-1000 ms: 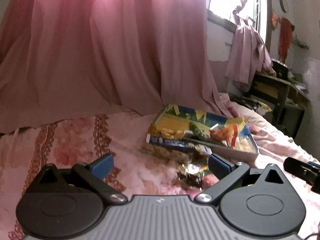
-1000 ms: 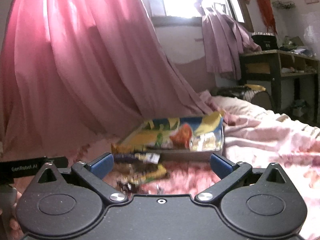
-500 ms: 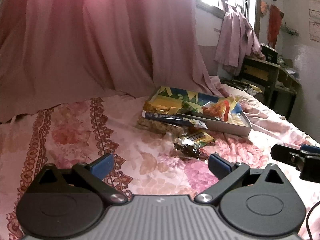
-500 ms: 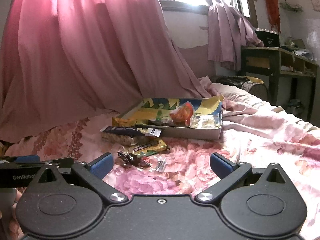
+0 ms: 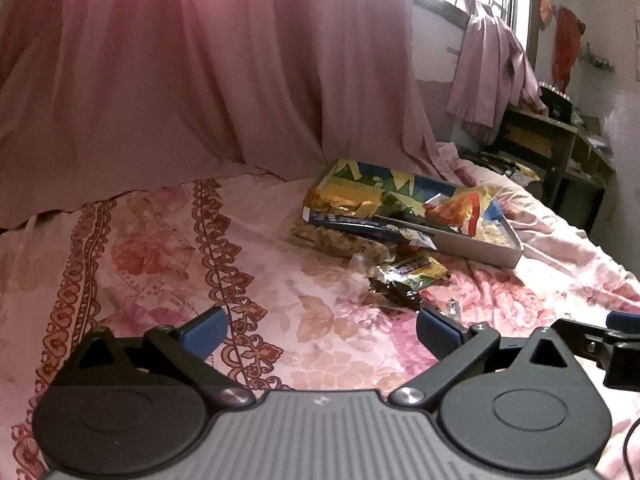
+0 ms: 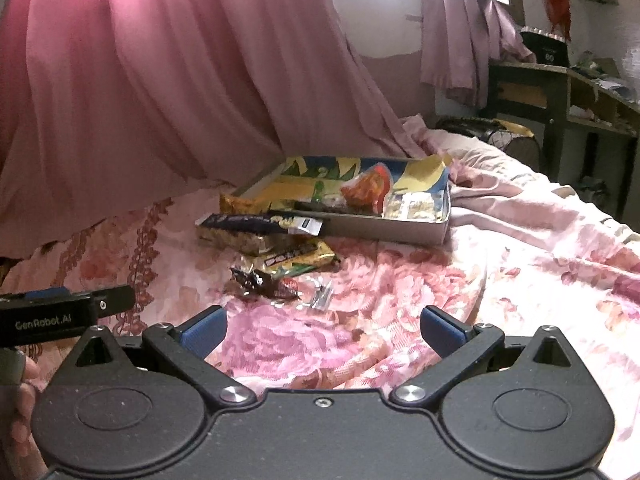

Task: Organize snacks
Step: 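Move both open grippers over the loose snacks beside the tray box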

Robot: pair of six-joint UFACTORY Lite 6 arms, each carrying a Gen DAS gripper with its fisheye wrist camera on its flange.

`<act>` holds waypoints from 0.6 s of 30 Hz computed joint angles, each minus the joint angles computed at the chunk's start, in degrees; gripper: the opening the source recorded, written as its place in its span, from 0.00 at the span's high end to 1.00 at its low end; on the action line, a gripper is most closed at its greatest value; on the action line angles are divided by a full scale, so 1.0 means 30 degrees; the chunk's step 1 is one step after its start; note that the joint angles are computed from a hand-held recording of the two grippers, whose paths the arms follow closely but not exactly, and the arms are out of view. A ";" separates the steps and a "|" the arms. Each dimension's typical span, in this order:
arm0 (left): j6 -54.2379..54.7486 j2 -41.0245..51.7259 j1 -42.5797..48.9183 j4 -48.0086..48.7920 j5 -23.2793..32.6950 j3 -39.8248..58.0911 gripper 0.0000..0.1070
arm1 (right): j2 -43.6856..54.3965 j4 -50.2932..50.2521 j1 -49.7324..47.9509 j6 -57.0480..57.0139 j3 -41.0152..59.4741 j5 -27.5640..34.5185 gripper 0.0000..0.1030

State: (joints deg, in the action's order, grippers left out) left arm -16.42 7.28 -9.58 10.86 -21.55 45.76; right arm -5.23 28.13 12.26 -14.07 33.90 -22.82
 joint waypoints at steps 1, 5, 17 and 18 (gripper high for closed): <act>0.0236 0.0148 0.0042 -0.0133 0.0053 0.0126 0.04 | 0.0173 0.0052 -0.0020 -0.0104 0.0181 0.0199 0.01; 0.0212 0.0833 0.0284 -0.0111 0.0399 0.0832 0.04 | 0.0919 0.0235 -0.0193 -0.0527 0.1056 0.1115 0.01; -0.1966 0.3117 0.0990 0.2375 0.1329 0.3554 0.04 | 0.4094 -0.8353 -0.1705 0.6314 0.4531 0.3230 0.01; -0.2228 0.3305 0.1054 0.2636 0.1409 0.3797 0.04 | 0.4574 -0.9409 -0.1876 0.7073 0.5040 0.3337 0.01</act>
